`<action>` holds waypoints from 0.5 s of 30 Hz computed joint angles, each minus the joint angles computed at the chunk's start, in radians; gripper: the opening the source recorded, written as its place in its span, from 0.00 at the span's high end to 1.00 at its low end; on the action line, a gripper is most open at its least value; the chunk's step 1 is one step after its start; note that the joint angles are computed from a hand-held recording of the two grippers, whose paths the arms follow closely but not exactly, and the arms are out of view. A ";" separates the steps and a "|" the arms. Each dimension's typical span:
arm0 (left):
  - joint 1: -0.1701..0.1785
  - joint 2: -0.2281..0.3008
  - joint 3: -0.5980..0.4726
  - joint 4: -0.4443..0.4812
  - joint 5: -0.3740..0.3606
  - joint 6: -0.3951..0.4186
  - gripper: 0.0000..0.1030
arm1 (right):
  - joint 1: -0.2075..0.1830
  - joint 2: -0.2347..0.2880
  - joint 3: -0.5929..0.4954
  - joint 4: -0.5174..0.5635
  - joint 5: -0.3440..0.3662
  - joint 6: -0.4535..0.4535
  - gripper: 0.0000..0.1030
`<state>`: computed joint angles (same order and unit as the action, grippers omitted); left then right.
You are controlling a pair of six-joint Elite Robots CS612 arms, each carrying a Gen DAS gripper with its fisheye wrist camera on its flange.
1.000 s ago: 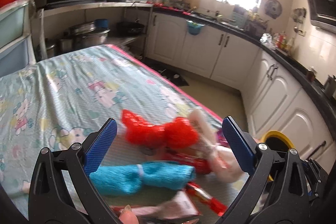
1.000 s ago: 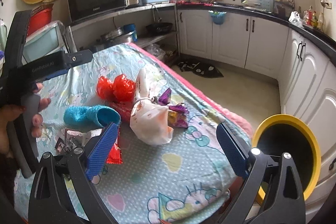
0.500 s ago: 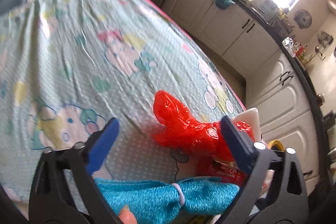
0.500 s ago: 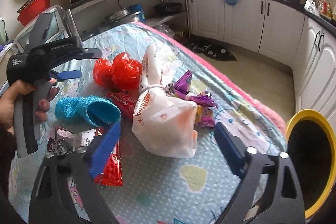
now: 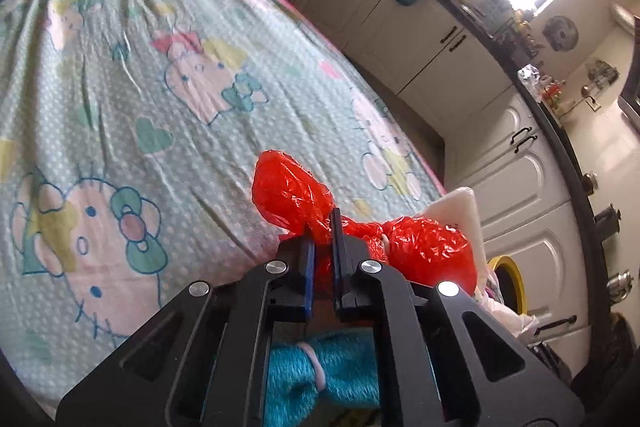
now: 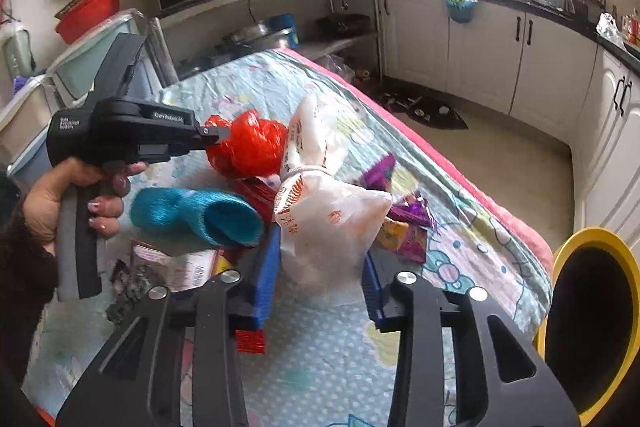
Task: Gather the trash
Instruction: 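Grasp the white plastic bag with the right tool while the left tool grasps the red plastic bag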
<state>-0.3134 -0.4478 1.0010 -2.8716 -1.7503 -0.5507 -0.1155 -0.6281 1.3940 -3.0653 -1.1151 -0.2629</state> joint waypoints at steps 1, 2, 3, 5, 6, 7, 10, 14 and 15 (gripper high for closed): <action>-0.002 -0.010 0.020 -0.027 0.003 0.007 0.97 | -0.001 -0.002 0.002 -0.005 0.008 -0.001 0.68; -0.004 -0.022 0.040 -0.051 0.009 0.013 0.98 | -0.002 -0.006 0.008 -0.015 0.016 0.002 0.68; -0.006 -0.033 0.062 -0.075 0.016 0.020 0.98 | -0.004 -0.009 0.015 -0.026 0.024 0.006 0.68; -0.010 -0.054 0.099 -0.118 0.033 0.032 0.98 | -0.008 -0.017 0.027 -0.042 0.043 0.013 0.68; -0.011 -0.065 0.119 -0.143 0.036 0.034 0.98 | -0.010 -0.021 0.033 -0.051 0.050 0.017 0.68; -0.013 -0.072 0.133 -0.162 0.039 0.034 0.98 | -0.012 -0.024 0.038 -0.058 0.055 0.020 0.68; -0.020 -0.100 0.178 -0.221 0.050 0.044 0.98 | -0.019 -0.039 0.062 -0.090 0.074 0.028 0.68; -0.032 -0.123 0.207 -0.270 0.056 0.060 0.98 | -0.031 -0.059 0.092 -0.126 0.087 0.037 0.69; -0.037 -0.132 0.220 -0.289 0.060 0.070 0.98 | -0.035 -0.063 0.097 -0.132 0.093 0.038 0.69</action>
